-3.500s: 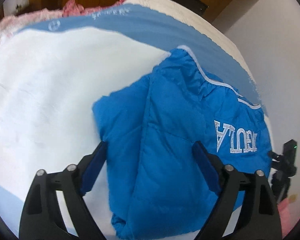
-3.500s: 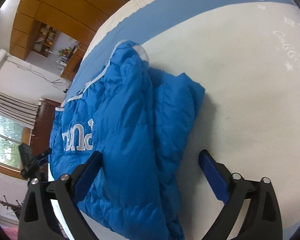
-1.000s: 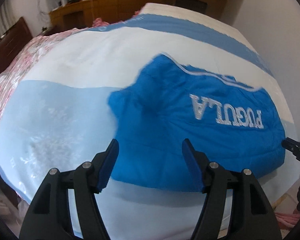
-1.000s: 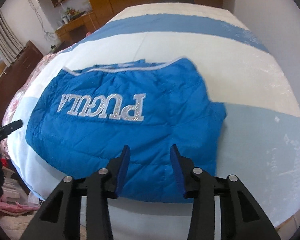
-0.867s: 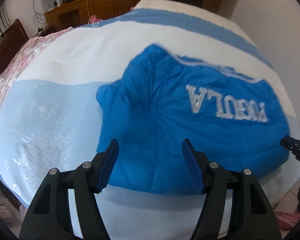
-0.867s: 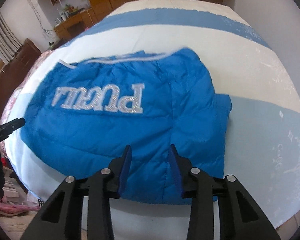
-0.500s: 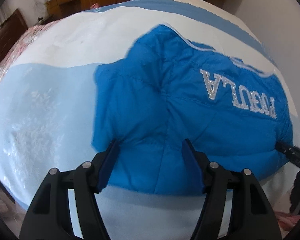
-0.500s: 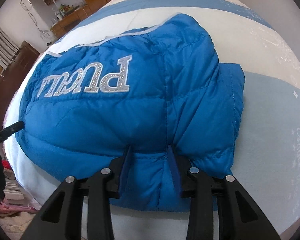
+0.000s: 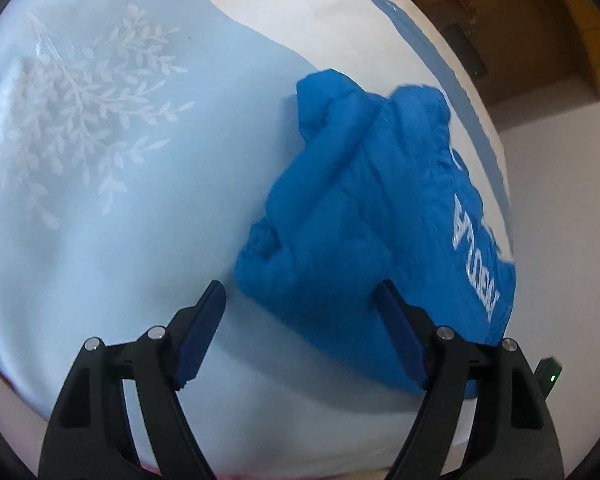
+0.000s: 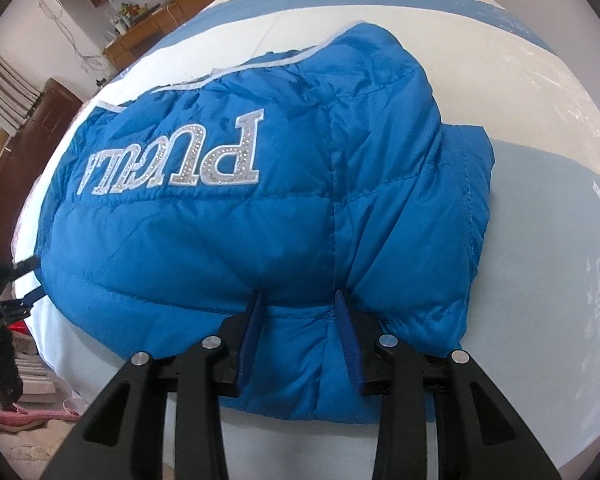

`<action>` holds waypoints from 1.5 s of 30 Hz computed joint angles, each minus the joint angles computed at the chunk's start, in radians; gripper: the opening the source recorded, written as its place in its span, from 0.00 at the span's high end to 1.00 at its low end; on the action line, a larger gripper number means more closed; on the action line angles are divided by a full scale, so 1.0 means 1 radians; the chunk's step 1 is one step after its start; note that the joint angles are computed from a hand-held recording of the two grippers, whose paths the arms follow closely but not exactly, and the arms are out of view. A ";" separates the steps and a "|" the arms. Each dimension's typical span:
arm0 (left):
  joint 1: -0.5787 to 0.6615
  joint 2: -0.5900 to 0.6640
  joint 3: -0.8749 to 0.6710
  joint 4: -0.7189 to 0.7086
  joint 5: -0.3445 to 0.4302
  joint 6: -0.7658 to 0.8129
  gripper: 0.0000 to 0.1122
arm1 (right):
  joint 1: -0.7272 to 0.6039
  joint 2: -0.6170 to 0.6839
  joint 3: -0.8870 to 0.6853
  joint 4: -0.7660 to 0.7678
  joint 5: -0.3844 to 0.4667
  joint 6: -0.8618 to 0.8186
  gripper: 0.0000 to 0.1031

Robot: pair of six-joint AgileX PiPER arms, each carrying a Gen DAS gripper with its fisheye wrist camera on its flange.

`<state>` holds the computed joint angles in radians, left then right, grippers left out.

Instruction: Fold large clothes

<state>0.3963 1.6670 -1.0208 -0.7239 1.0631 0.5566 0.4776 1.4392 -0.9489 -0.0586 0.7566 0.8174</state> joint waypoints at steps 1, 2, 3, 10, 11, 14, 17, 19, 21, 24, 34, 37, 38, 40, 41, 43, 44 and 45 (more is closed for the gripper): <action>0.006 0.019 -0.002 -0.029 0.001 0.011 0.30 | 0.001 0.003 -0.003 0.000 0.000 0.001 0.65; 0.011 0.031 0.001 -0.054 0.001 0.025 0.30 | -0.001 0.004 -0.004 0.003 -0.001 -0.002 0.65; 0.006 0.043 0.001 -0.077 -0.011 0.035 0.29 | -0.002 0.004 -0.004 0.006 -0.003 -0.005 0.65; -0.036 0.038 -0.003 -0.173 -0.061 0.076 0.64 | -0.011 0.000 -0.001 0.029 -0.002 -0.022 0.65; -0.031 0.023 -0.001 -0.183 -0.050 0.083 0.71 | -0.011 -0.002 0.000 0.031 -0.001 -0.022 0.65; -0.007 -0.049 0.029 -0.203 -0.027 0.146 0.75 | -0.006 -0.002 0.000 0.028 0.002 -0.011 0.65; -0.023 -0.049 0.043 -0.174 -0.060 0.142 0.76 | -0.008 0.002 -0.001 0.033 -0.001 -0.018 0.64; -0.038 -0.002 0.039 -0.158 -0.081 0.114 0.75 | -0.018 0.004 0.000 0.046 -0.004 -0.037 0.64; -0.049 0.032 0.045 -0.164 -0.104 0.135 0.71 | -0.025 0.004 0.000 0.050 -0.004 -0.048 0.64; -0.060 0.046 0.047 -0.163 -0.126 0.144 0.69 | -0.025 0.004 0.007 0.046 -0.014 -0.038 0.64; -0.117 -0.141 -0.002 -0.131 -0.070 0.084 0.79 | -0.069 -0.171 0.008 0.047 0.057 -0.008 0.55; -0.175 -0.225 -0.035 -0.143 -0.047 0.081 0.80 | -0.068 -0.234 -0.032 0.003 0.152 0.036 0.55; -0.208 -0.246 -0.052 -0.147 -0.044 0.074 0.81 | -0.067 -0.248 -0.049 -0.015 0.192 0.050 0.55; -0.282 -0.281 -0.088 -0.134 -0.048 0.054 0.82 | -0.059 -0.282 -0.070 -0.046 0.242 0.074 0.55; -0.326 -0.292 -0.108 -0.119 -0.054 0.037 0.82 | -0.055 -0.298 -0.080 -0.055 0.261 0.081 0.55; -0.425 -0.293 -0.156 -0.108 -0.064 0.008 0.82 | -0.036 -0.322 -0.104 -0.081 0.296 0.107 0.55; -0.474 -0.285 -0.179 -0.102 -0.072 -0.002 0.83 | -0.015 -0.330 -0.119 -0.103 0.314 0.130 0.55; -0.540 -0.277 -0.205 -0.087 -0.086 -0.013 0.83 | 0.019 -0.333 -0.129 -0.130 0.328 0.165 0.54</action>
